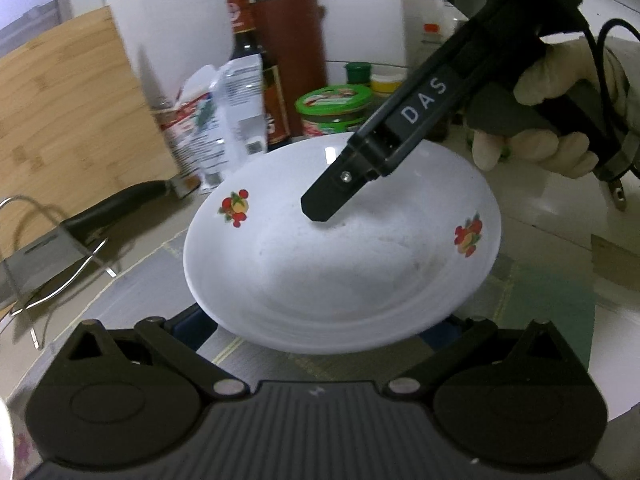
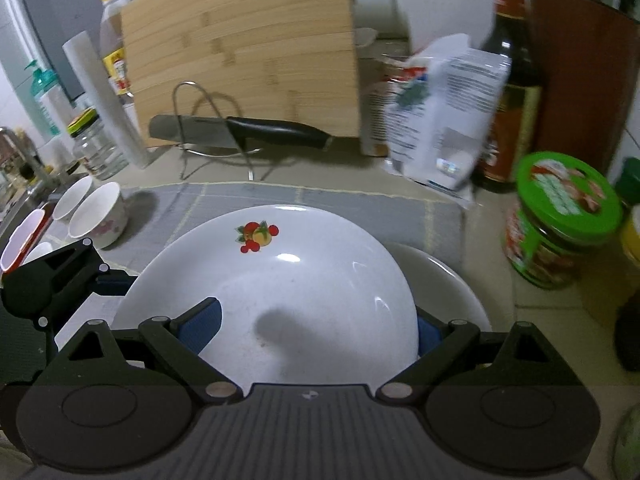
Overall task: Organize plates and bowls
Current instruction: 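Lift the fruit-decal plate with the right gripper and carry it over the plate stack, then lower the fruit-decal plate onto the plate stack and open the right gripper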
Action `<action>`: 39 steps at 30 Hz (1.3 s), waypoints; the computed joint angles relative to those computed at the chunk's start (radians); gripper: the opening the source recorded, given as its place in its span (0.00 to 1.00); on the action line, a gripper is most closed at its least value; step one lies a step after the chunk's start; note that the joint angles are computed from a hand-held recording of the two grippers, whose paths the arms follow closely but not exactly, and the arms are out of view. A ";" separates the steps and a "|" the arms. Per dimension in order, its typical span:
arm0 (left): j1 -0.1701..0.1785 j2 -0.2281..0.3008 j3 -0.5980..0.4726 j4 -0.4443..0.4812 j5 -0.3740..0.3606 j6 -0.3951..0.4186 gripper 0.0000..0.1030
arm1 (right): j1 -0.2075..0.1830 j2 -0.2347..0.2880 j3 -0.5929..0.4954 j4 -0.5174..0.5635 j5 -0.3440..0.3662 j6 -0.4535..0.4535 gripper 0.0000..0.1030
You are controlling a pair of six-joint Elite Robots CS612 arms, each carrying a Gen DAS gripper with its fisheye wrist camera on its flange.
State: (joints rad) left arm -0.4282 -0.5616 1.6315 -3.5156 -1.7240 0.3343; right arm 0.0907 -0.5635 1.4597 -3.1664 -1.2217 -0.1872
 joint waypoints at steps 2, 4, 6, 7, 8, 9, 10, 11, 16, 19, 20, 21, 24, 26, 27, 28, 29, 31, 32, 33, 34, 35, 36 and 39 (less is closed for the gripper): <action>-0.003 0.003 -0.007 0.008 -0.008 0.012 1.00 | -0.003 -0.002 0.009 -0.010 -0.010 0.012 0.95; -0.006 0.007 -0.012 0.012 -0.013 0.023 1.00 | -0.007 -0.004 0.017 -0.019 -0.017 0.021 0.95; -0.009 0.010 -0.018 0.020 -0.014 0.035 1.00 | -0.010 -0.005 0.022 -0.022 -0.022 0.029 0.95; -0.009 0.011 -0.022 0.026 -0.018 0.039 1.00 | -0.011 -0.005 0.024 -0.024 -0.027 0.032 0.95; -0.010 0.014 -0.027 0.031 -0.022 0.041 1.00 | -0.011 -0.005 0.026 -0.025 -0.031 0.033 0.95; -0.009 0.016 -0.032 0.036 -0.027 0.042 1.00 | -0.012 -0.005 0.027 -0.025 -0.036 0.034 0.95; -0.008 0.018 -0.037 0.042 -0.032 0.042 1.00 | -0.013 -0.004 0.027 -0.025 -0.040 0.037 0.95; -0.008 0.019 -0.039 0.046 -0.035 0.042 1.00 | -0.014 -0.004 0.028 -0.027 -0.042 0.041 0.95; -0.009 0.027 -0.054 0.069 -0.043 0.047 0.99 | -0.018 -0.001 0.027 -0.019 -0.050 0.048 0.95; -0.009 0.028 -0.057 0.084 -0.049 0.046 0.99 | -0.018 0.002 0.025 -0.014 -0.056 0.052 0.95; -0.009 0.028 -0.058 0.086 -0.048 0.047 0.99 | -0.019 0.003 0.024 -0.012 -0.057 0.054 0.95; -0.009 0.028 -0.059 0.091 -0.048 0.049 0.99 | -0.020 0.004 0.023 -0.009 -0.056 0.056 0.95; -0.009 0.028 -0.061 0.101 -0.050 0.052 0.99 | -0.021 0.007 0.019 0.000 -0.057 0.058 0.95; -0.009 0.028 -0.064 0.106 -0.050 0.053 0.99 | -0.021 0.010 0.016 0.005 -0.061 0.058 0.95; -0.010 0.028 -0.065 0.112 -0.048 0.055 0.99 | -0.021 0.012 0.014 0.008 -0.061 0.060 0.95; -0.010 0.027 -0.066 0.115 -0.046 0.056 0.99 | -0.022 0.013 0.012 0.010 -0.062 0.062 0.95; -0.010 0.027 -0.067 0.118 -0.045 0.056 0.99 | -0.022 0.015 0.010 0.012 -0.062 0.063 0.95; -0.011 0.027 -0.069 0.129 -0.043 0.059 0.99 | -0.021 0.018 0.006 0.017 -0.064 0.065 0.95; -0.010 0.027 -0.070 0.134 -0.042 0.059 0.99 | -0.021 0.020 0.005 0.016 -0.064 0.063 0.95; -0.010 0.027 -0.071 0.137 -0.041 0.061 0.99 | -0.021 0.020 0.004 0.018 -0.064 0.062 0.95; -0.009 0.028 -0.072 0.139 -0.040 0.062 0.99 | -0.020 0.021 0.002 0.020 -0.066 0.060 0.95; -0.009 0.028 -0.072 0.140 -0.040 0.061 0.99 | -0.018 0.021 0.001 0.022 -0.072 0.057 0.95; -0.008 0.028 -0.073 0.142 -0.040 0.061 0.99 | -0.016 0.021 0.000 0.023 -0.078 0.053 0.95; -0.006 0.028 -0.075 0.146 -0.046 0.057 0.99 | -0.014 0.021 -0.005 0.033 -0.086 0.047 0.95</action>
State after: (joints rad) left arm -0.4346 -0.5337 1.5563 -3.3697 -1.7700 0.3917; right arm 0.0771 -0.5421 1.4551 -3.1337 -1.3081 -0.1402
